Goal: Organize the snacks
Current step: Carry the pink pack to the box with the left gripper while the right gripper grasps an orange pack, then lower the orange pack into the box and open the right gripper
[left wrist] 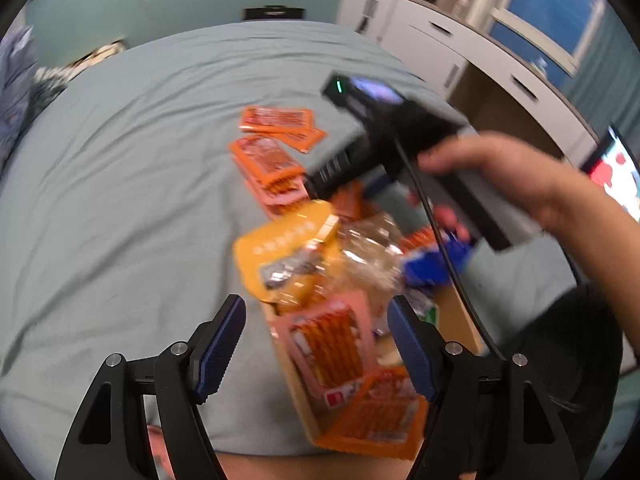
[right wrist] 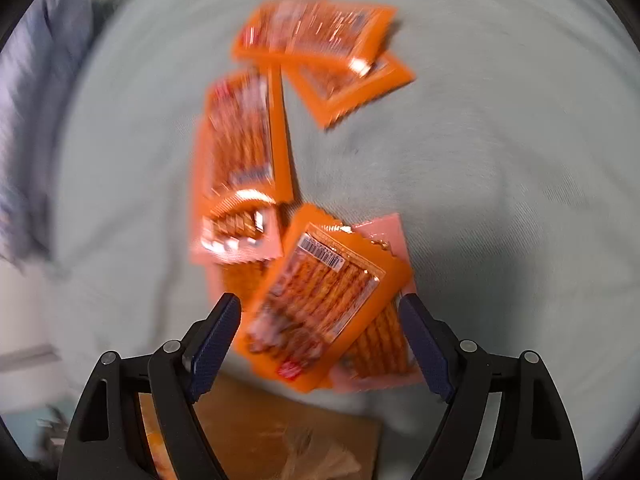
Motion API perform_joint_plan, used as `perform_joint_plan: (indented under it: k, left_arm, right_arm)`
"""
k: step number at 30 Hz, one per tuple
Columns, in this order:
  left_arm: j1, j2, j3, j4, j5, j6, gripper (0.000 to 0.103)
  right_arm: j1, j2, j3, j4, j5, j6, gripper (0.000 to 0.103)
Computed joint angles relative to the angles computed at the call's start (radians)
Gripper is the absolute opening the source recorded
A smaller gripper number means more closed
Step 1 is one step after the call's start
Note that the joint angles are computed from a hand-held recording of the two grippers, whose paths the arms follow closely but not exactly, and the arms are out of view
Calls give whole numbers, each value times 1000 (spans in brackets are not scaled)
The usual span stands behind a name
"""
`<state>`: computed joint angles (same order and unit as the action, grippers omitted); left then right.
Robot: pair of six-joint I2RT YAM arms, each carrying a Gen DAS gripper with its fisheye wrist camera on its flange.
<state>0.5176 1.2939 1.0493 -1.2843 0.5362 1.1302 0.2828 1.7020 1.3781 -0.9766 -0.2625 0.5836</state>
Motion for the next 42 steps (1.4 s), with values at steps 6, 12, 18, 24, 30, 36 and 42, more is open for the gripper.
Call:
perform_joint_plan:
  k: [6, 12, 18, 24, 30, 36, 42]
  left_arm:
    - [14, 87, 54, 36, 17, -96, 74]
    - [21, 39, 30, 75, 32, -116, 74]
    - [16, 0, 6, 129, 23, -158, 74]
    - [40, -10, 2, 173, 16, -201, 74]
    - [28, 39, 56, 163, 9, -251, 79]
    - [-162, 109, 154, 161, -74, -397, 86]
    - [-473, 270, 293, 228, -274, -618, 87]
  right_arm:
    - [36, 63, 49, -8, 92, -14, 64]
    - [-65, -168, -180, 114, 48, -4, 0]
    - [-115, -441, -327, 185, 12, 23, 0]
    - [-41, -698, -295, 81, 84, 49, 0]
    - [211, -934, -296, -13, 301, 168, 0]
    - [348, -1057, -368, -17, 459, 220, 0]
    - [450, -1158, -391, -61, 550, 278, 0]
